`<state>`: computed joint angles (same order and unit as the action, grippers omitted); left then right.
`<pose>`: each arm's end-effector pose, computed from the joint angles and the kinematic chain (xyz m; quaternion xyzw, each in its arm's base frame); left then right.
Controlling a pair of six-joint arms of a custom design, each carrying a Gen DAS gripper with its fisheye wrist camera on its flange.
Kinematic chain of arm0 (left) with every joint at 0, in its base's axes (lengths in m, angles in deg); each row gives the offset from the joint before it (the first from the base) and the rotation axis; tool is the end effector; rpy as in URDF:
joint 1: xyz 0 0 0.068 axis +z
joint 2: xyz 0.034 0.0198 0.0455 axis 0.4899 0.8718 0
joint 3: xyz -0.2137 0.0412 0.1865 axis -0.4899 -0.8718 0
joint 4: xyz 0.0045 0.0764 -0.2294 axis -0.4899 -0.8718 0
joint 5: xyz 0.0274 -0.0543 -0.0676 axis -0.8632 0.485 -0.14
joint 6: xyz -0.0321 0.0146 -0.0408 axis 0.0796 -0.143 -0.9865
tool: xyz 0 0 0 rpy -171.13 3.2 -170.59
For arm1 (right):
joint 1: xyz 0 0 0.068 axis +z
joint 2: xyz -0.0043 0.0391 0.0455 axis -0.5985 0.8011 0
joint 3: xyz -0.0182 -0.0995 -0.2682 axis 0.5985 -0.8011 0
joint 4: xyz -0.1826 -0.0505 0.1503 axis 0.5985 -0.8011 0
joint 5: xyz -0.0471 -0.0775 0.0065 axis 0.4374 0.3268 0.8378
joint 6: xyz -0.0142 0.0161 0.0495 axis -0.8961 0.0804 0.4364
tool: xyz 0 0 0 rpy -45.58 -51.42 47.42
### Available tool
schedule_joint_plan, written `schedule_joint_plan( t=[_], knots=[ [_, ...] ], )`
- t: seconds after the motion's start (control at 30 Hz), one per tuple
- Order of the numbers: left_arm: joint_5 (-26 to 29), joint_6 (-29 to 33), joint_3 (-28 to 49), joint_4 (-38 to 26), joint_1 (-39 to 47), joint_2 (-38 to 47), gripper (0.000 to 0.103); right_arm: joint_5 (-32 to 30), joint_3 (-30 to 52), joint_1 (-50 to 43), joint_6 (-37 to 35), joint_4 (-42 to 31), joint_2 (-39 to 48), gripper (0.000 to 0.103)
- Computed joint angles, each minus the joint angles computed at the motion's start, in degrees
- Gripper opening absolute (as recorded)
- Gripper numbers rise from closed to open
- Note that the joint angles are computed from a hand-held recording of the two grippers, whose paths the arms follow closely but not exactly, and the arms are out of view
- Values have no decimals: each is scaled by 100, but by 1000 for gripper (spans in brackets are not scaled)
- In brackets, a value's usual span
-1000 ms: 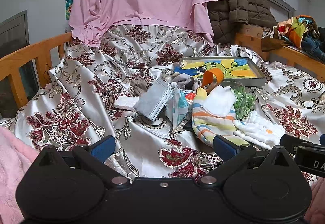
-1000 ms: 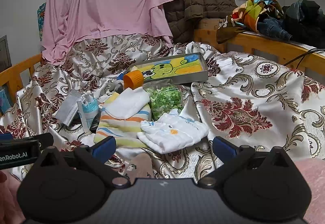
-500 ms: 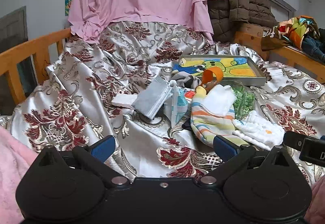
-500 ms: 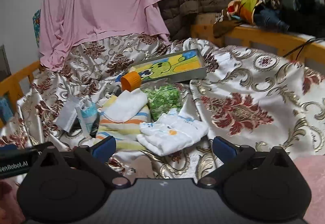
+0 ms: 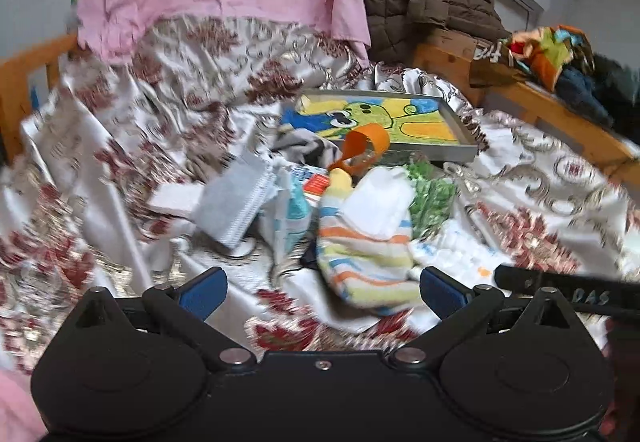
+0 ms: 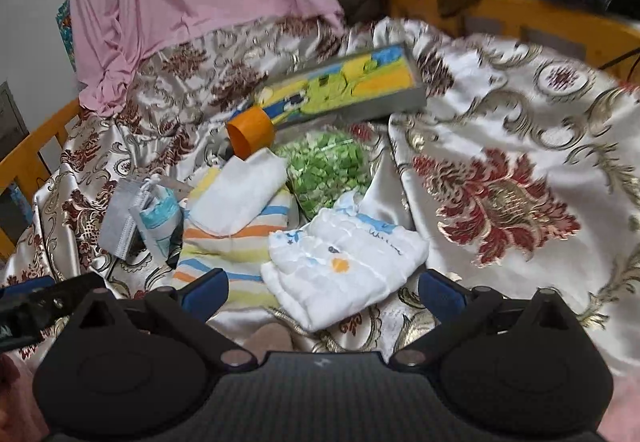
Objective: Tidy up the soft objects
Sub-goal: 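Lower the left tool onto the striped sock while the right tool lowers onto the white sock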
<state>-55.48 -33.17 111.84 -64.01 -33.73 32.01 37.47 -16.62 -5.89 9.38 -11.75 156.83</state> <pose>0.1164 -0.1682 0.2193 -0.1570 0.8751 -0.0131 0.4576 0.2243 0.1337 0.1921 -0.1014 0.8942 0.1753 0.3993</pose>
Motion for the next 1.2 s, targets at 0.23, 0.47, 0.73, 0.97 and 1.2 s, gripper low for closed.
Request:
schedule_joint_plan(
  t=[0.23,0.47,0.73,0.97,1.2],
  knots=[
    [1295,1608,-195,1847,1650,385,102,-219,918,-309,-803,-239,951,103],
    [2365,2133,-291,2604,2581,904,102,-571,1571,-568,-1141,-546,1612,103],
    [3164,1919,-606,3229,3041,1075,102,-649,1669,-582,-1217,-628,1759,103],
    [3385,1851,-685,3561,3044,1183,102,-669,1865,-582,-1164,-826,1987,103],
    [4255,1936,-889,4051,3284,1230,98,-846,1949,-588,-1201,-895,2103,103]
  ],
)
